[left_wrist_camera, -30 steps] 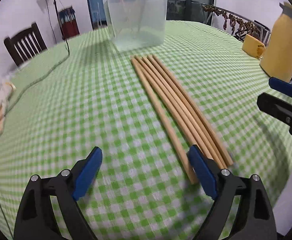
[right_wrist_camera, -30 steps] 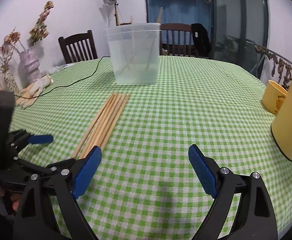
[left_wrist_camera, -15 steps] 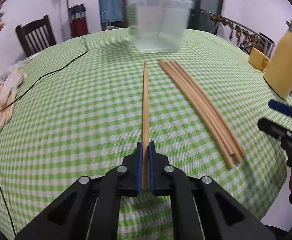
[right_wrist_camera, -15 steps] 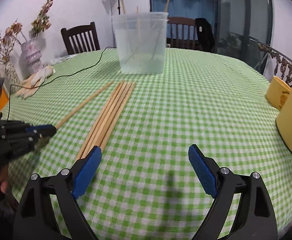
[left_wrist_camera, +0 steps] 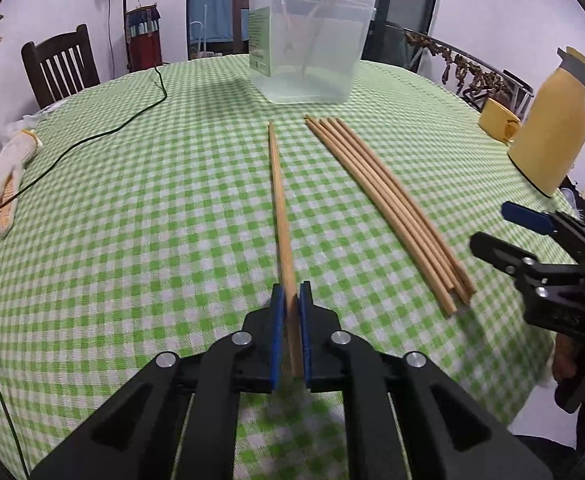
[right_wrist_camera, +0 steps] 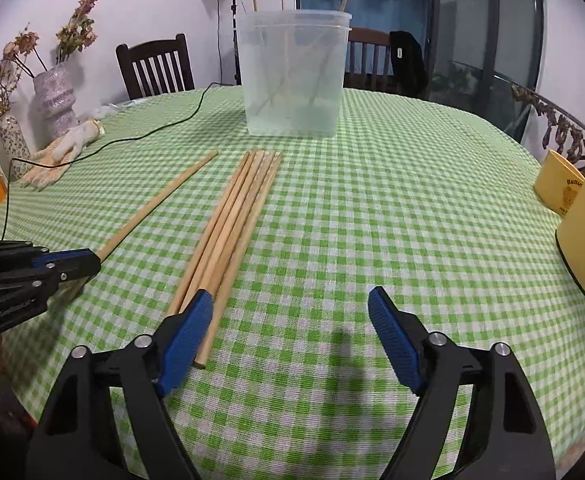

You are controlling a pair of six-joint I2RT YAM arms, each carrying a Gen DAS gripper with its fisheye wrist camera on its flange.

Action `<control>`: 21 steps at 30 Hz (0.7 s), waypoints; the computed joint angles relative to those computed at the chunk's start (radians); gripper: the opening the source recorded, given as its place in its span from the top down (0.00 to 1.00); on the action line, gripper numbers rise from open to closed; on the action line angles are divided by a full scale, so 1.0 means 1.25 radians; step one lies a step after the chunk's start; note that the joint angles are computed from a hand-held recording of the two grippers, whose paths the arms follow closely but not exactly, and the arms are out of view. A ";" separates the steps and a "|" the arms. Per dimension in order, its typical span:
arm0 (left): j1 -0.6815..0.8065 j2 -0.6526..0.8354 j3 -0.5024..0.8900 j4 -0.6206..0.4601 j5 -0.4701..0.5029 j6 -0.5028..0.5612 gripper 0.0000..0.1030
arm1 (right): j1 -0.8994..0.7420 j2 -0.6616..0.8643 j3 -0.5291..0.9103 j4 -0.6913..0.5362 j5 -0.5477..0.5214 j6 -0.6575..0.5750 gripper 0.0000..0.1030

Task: Organize utensils
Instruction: 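Close the right tool on another wooden chopstick from the row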

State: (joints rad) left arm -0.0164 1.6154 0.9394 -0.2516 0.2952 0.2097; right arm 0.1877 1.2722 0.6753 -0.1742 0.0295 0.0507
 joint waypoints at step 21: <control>0.059 -0.060 -0.055 -0.058 0.123 -0.003 0.84 | -0.013 -0.042 -0.063 0.004 0.091 0.009 0.67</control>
State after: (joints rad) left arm 0.0577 1.5409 0.8713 -0.3241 0.4494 0.2061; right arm 0.1714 1.2192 0.5961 -0.1694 0.1428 0.0614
